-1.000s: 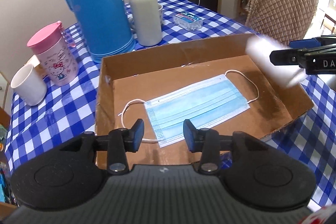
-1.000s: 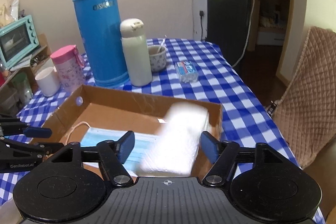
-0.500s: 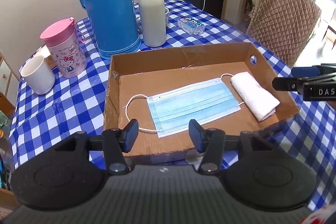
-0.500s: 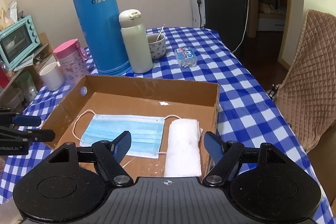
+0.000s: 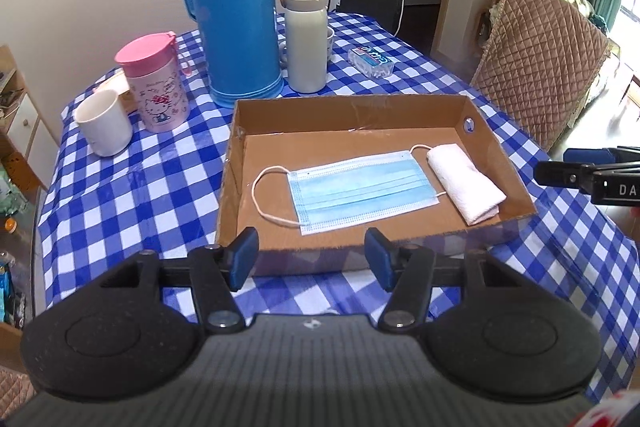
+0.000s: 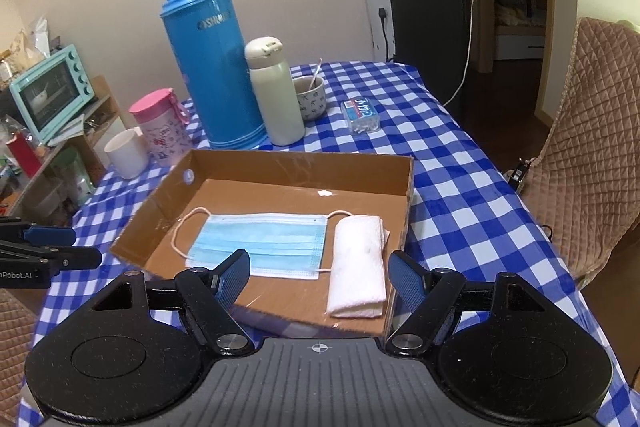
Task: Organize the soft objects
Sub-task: 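Open both tools and withdraw them from the box toward the pile, then move the right tool to the dark grey pouch while the left tool reaches the clear plastic bag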
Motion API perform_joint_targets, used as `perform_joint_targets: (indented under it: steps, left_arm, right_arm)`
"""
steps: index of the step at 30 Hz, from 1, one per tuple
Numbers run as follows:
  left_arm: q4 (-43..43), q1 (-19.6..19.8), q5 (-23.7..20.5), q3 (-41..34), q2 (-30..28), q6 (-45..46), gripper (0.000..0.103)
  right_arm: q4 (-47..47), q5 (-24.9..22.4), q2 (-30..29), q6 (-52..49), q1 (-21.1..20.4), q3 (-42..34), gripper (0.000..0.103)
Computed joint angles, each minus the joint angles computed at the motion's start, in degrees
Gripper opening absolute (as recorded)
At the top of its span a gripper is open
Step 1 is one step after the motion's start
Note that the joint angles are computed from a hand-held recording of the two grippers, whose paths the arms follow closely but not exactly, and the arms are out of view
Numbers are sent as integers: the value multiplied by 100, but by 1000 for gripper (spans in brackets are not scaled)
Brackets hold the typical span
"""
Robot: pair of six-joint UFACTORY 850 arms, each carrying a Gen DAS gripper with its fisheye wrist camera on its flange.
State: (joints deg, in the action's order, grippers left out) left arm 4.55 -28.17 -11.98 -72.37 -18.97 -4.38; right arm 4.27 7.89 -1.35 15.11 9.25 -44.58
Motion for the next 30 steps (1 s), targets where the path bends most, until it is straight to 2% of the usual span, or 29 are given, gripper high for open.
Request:
perform_joint_targets:
  steps: [15, 19, 22, 28, 30]
  left_arm:
    - [1253, -65, -13, 1170, 1150, -1724, 58]
    - [1674, -110, -64, 1507, 1486, -2275, 59]
    - [1809, -147, -131, 1722, 1701, -2509, 59]
    - [2022, -212, -305, 2123, 2104, -2908, 60]
    - [2053, -229, -374, 2235, 2217, -2998, 60]
  right_arm:
    - [-9, -154, 1008, 108, 354, 720, 76]
    - [-333, -224, 1239, 487, 452, 893, 76]
    - [73, -296, 1405, 126, 536, 1004, 76]
    - [-1137, -456, 1719, 1355, 635, 1235, 76]
    - [-1805, -512, 1819, 2014, 688, 1328, 76]
